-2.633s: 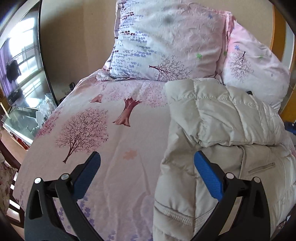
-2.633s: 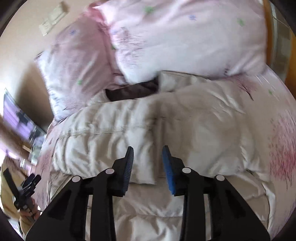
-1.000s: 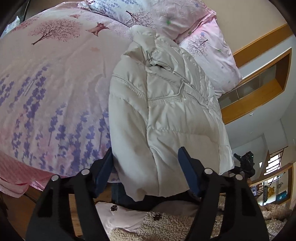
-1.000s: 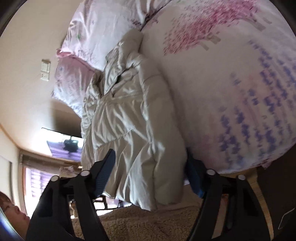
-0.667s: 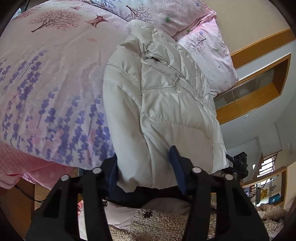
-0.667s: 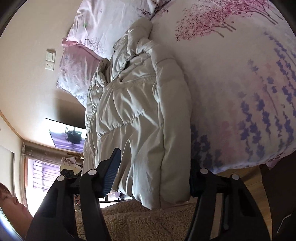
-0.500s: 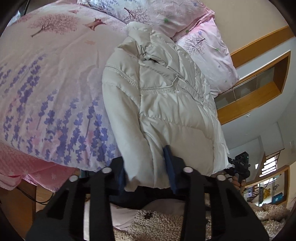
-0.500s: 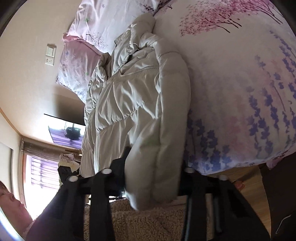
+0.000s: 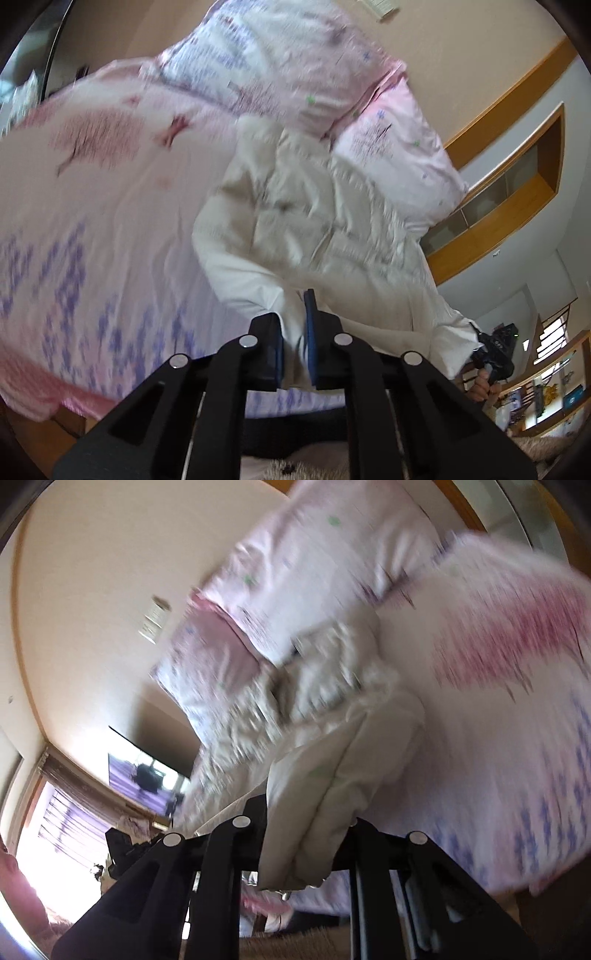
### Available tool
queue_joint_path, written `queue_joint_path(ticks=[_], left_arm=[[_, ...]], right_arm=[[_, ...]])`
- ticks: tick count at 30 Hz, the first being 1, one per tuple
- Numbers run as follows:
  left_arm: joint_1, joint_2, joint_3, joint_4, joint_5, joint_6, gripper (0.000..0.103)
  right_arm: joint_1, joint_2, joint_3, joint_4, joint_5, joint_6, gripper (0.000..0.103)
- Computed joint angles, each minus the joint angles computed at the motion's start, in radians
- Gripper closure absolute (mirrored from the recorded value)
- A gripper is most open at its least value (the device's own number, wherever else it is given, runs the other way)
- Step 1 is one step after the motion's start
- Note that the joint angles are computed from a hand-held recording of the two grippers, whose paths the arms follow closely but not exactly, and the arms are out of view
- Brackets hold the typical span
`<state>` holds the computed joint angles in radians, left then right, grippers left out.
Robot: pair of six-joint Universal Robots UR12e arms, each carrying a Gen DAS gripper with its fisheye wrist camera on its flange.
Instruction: Fold large clothes
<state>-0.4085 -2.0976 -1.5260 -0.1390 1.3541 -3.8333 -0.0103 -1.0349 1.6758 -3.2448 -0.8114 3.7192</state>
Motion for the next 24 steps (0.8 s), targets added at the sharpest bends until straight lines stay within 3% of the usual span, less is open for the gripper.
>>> queue_joint_path(ticks=[2, 6, 11, 24], left_arm=[[-0.002, -0.011, 0.039, -0.001, 0.033, 0.019, 0.093], [-0.004, -0.039, 0.117, 0.012, 0.11, 0.057, 0.093], [0.002, -0.093, 0.246, -0.023, 0.172, 0.097, 0.093], [0.033, -0.221, 0.5, -0.183, 0.184, 0.093, 0.093]], right_arm=[[0.008, 0.015, -0.039, -0.074, -0.022, 0.027, 0.089], [0.028, 0.038, -0.12, -0.11, -0.084, 0.008, 0.089], [0.061, 0.087, -0.258, -0.058, -0.194, -0.051, 0.089], [0.085, 0.199, -0.498, 0.074, -0.292, -0.071, 0.089]])
